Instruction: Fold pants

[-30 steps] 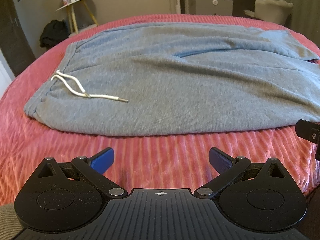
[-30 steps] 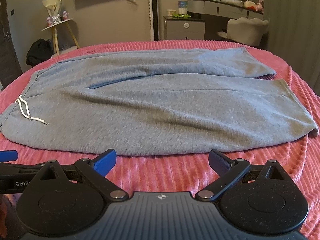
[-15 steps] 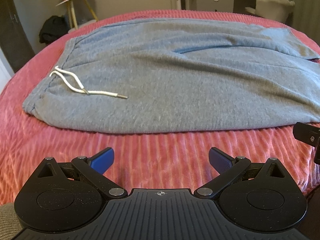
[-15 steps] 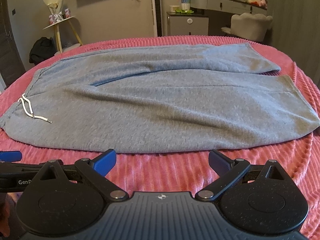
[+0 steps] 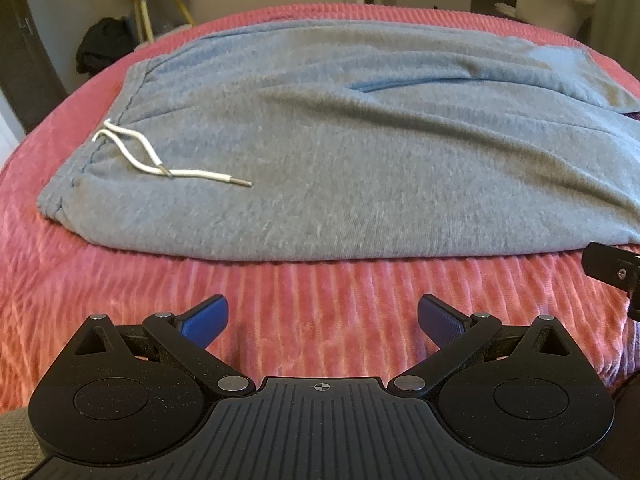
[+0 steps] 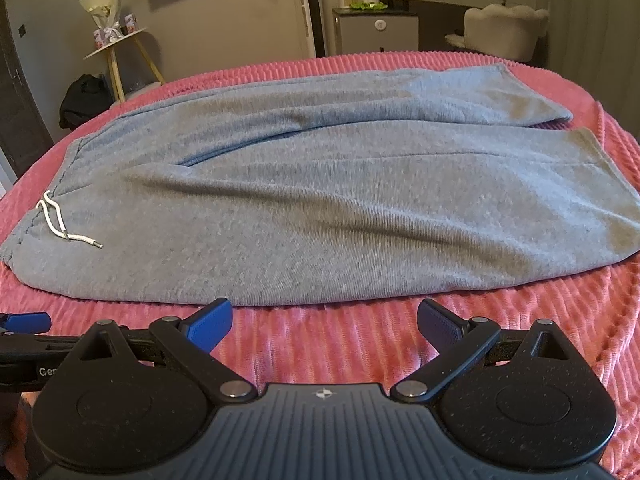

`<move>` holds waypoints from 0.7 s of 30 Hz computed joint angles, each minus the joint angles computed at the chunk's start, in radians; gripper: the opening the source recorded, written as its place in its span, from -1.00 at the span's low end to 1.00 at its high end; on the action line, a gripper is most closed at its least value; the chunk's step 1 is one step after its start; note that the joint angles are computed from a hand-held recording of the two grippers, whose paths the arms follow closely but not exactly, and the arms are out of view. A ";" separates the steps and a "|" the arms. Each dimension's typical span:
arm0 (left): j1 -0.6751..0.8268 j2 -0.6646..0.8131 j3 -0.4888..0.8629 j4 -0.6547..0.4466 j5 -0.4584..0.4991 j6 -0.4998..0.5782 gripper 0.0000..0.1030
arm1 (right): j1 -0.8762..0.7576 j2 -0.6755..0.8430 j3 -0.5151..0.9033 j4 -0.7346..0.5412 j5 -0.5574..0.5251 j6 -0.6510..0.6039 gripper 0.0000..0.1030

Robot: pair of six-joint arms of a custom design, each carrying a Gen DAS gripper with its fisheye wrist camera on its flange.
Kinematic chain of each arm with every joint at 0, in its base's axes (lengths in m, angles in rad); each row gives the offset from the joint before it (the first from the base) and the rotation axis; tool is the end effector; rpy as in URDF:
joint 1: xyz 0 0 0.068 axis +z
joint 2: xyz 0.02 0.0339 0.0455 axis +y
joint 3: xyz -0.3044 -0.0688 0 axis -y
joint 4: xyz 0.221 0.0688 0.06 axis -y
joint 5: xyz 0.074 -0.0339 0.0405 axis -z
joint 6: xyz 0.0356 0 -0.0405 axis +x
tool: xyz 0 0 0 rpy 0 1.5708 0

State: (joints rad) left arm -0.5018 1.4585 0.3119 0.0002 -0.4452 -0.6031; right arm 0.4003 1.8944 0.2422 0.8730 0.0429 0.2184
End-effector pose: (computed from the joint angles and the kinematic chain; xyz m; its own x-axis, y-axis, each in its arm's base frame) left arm 0.1610 -0.0708 0.1426 -0.8160 -0.1362 -0.5617 -0.2237 0.9705 0.0896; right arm 0.2185 0.0908 0.1000 -0.7101 -0.0654 -0.7011 -0.2124 0.9692 0.1247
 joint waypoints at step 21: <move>0.521 0.158 0.302 0.025 0.161 -0.167 1.00 | -0.257 0.293 0.565 -0.404 -0.079 0.049 0.93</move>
